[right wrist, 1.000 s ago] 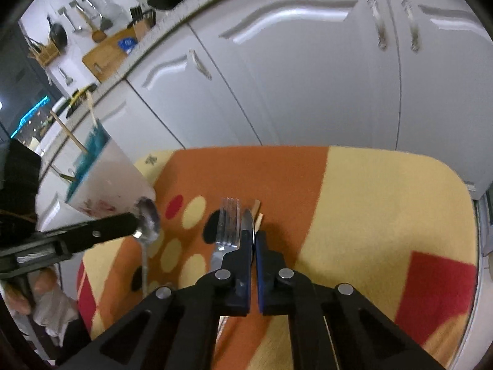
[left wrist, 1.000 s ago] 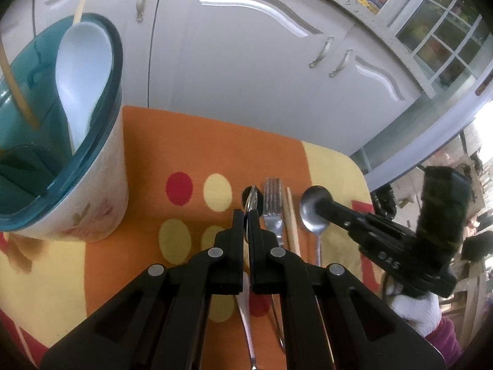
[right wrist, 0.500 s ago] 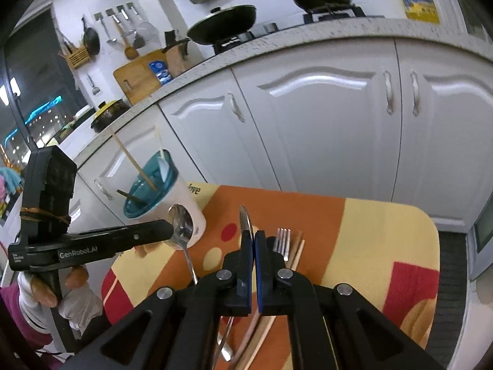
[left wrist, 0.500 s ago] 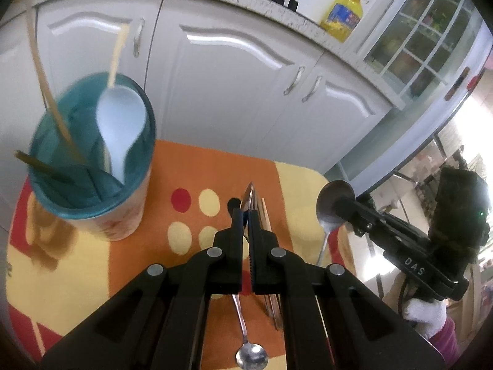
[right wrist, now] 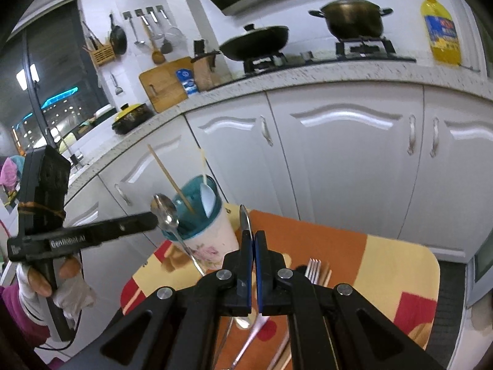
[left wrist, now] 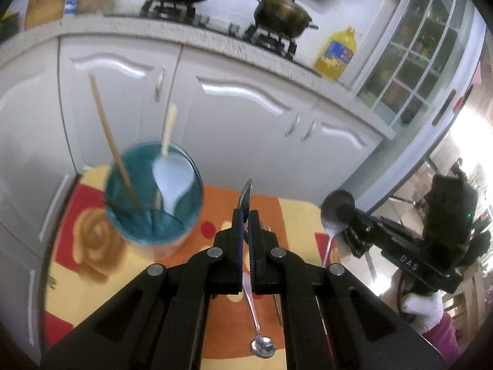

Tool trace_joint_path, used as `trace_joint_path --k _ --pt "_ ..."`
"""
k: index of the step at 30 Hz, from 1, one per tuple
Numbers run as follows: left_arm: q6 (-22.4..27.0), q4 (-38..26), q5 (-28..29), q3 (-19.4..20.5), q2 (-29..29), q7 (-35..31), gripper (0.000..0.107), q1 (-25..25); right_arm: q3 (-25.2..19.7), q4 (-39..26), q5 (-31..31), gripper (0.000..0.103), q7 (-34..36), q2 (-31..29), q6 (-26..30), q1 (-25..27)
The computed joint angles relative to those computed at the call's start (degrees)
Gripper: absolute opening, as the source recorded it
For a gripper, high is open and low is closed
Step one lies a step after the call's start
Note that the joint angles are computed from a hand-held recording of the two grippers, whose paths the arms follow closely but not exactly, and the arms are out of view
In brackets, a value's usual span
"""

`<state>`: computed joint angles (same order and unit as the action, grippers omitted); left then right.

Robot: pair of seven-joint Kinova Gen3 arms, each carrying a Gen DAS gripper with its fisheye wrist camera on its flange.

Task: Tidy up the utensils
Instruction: 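Lift the knife and spoon and carry both over the floral cup, then lower the knife and spoon into the cup and open both tools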

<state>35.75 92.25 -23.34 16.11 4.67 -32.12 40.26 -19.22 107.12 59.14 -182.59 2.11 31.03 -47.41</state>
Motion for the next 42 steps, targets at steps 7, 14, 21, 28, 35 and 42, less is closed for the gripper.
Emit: trace_joint_path --k 7,14,21,28,35,42 --pt "3.01 -1.72 -0.92 0.55 -4.76 -2.80 0.001 -4.09 0.53 -4.99 -1.34 0.001 4.84 1.27 0.26 -0.56" --pt "6.35 -4.39 -9.03 1.74 -4.82 1.32 0.001 -7.77 3.37 -16.07 0.30 0.001 9.62 6.43 4.64 -3.98" --pt "8.23 -5.44 -15.95 -0.01 -1.91 3.89 0.001 -7.24 9.48 -27.47 2.59 0.001 11.45 14.81 8.42 -8.79" --pt "8.05 -4.40 -16.63 -2.74 1.01 3.58 0.001 -6.36 16.24 -35.40 3.33 0.001 13.72 24.29 11.58 -13.73" --pt "5.82 -2.32 -14.02 -4.53 2.78 2.74 0.001 -5.41 18.86 -34.11 -1.66 0.002 15.96 26.69 8.37 -14.44" --pt "5.16 -1.23 -11.52 -5.33 3.51 3.66 0.001 -4.49 19.07 -30.88 -7.10 0.002 18.55 24.98 4.62 -13.62"
